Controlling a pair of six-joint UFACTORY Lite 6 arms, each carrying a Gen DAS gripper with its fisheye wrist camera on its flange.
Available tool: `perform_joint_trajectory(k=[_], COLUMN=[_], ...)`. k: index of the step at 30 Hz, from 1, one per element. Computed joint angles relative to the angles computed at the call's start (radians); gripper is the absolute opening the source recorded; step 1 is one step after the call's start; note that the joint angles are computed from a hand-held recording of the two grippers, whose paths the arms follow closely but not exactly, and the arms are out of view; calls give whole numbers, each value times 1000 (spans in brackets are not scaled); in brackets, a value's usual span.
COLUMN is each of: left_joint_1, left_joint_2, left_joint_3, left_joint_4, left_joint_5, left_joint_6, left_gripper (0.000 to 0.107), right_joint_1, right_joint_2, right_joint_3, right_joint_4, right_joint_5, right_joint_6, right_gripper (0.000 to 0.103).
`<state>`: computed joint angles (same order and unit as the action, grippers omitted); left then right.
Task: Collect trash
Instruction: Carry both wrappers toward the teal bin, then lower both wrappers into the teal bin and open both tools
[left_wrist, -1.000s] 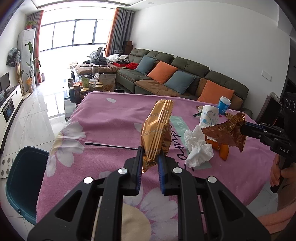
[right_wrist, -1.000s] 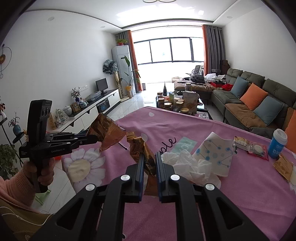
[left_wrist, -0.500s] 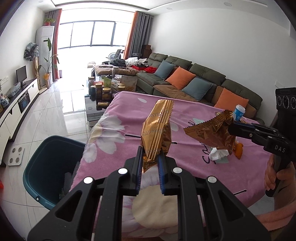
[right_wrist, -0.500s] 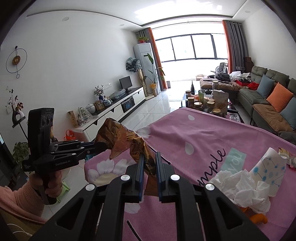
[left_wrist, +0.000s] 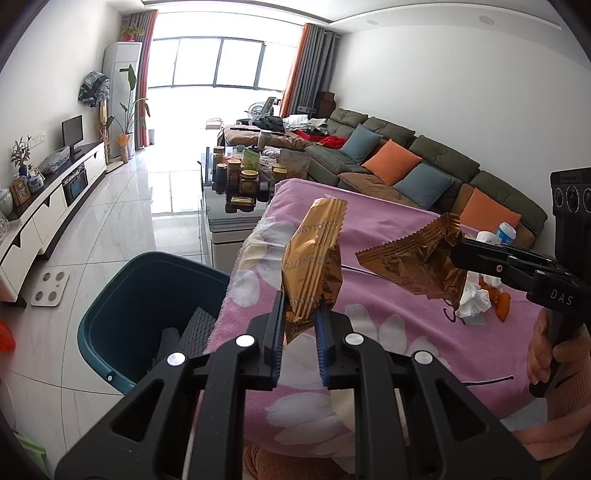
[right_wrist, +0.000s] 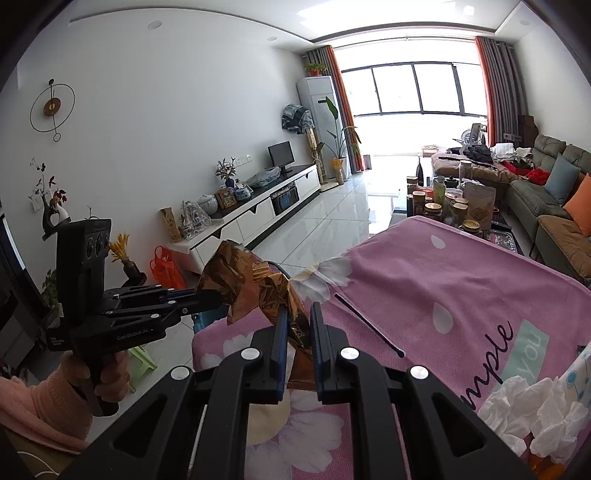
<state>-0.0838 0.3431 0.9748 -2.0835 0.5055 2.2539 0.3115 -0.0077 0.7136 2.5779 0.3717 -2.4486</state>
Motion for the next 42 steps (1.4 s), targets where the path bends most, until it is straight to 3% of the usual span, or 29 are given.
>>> perform_joint_trajectory(k=[17, 42], left_joint_1=[88, 160], left_joint_2=[-1, 104], left_joint_3=[-3, 109], left_joint_4=[-29, -21], left_joint_5=[-23, -73], left_joint_6=[33, 1], left_gripper=[15, 15], right_joint_1=[75, 126], right_joint_2=[182, 504], right_joint_3=[200, 616], right_joint_4=[-37, -399], right_joint_5=[-19, -59], right_joint_6=[46, 399], right_gripper=[10, 10])
